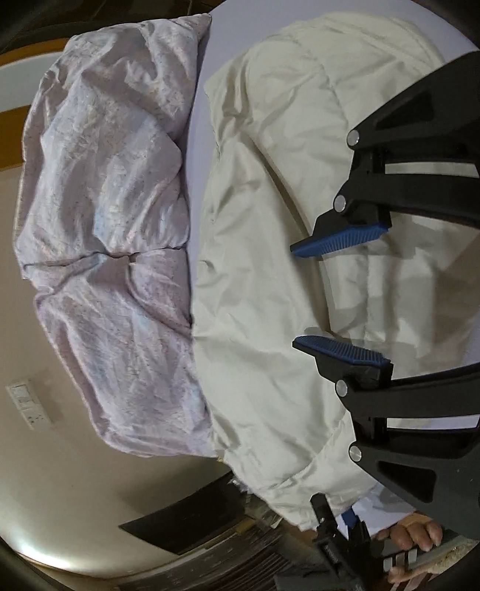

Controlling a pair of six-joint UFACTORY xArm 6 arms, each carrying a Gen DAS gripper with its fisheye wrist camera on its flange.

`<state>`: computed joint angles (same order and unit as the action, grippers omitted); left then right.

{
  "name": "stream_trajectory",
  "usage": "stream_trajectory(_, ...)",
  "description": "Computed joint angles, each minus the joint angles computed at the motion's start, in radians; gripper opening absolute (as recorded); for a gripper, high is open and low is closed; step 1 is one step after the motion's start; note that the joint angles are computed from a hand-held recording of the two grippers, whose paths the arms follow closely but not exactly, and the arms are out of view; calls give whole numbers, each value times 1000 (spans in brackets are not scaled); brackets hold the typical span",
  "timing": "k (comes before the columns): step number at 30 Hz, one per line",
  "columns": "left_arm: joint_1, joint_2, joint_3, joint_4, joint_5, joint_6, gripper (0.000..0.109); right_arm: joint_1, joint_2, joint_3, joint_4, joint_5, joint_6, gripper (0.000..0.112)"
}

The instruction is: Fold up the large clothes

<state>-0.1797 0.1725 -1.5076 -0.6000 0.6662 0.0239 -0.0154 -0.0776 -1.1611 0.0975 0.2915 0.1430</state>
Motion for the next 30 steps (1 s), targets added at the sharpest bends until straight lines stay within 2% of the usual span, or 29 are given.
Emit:
stream_trajectory(4,-3,23,-24,-26,3,7,88,-4,86,-79,3,117,14,48)
stream_trajectory(8,2,32,-34,-66,-6,24,88,-1,129,-109,-43,147,36,48)
stream_trajectory(19,18,55,-35,-214,-16,71,84,2,137,-98,-30,121,30,49)
stream_trajectory(23,25,61,-26,-324,-26,101,81,2,135,-94,-25,118,22,49)
stream_trajectory(26,32,76,-39,-374,-21,107,72,2,132,-88,-25,108,24,49)
stream_trajectory(30,40,84,-79,-356,6,95,44,4,134,-87,-37,99,37,49)
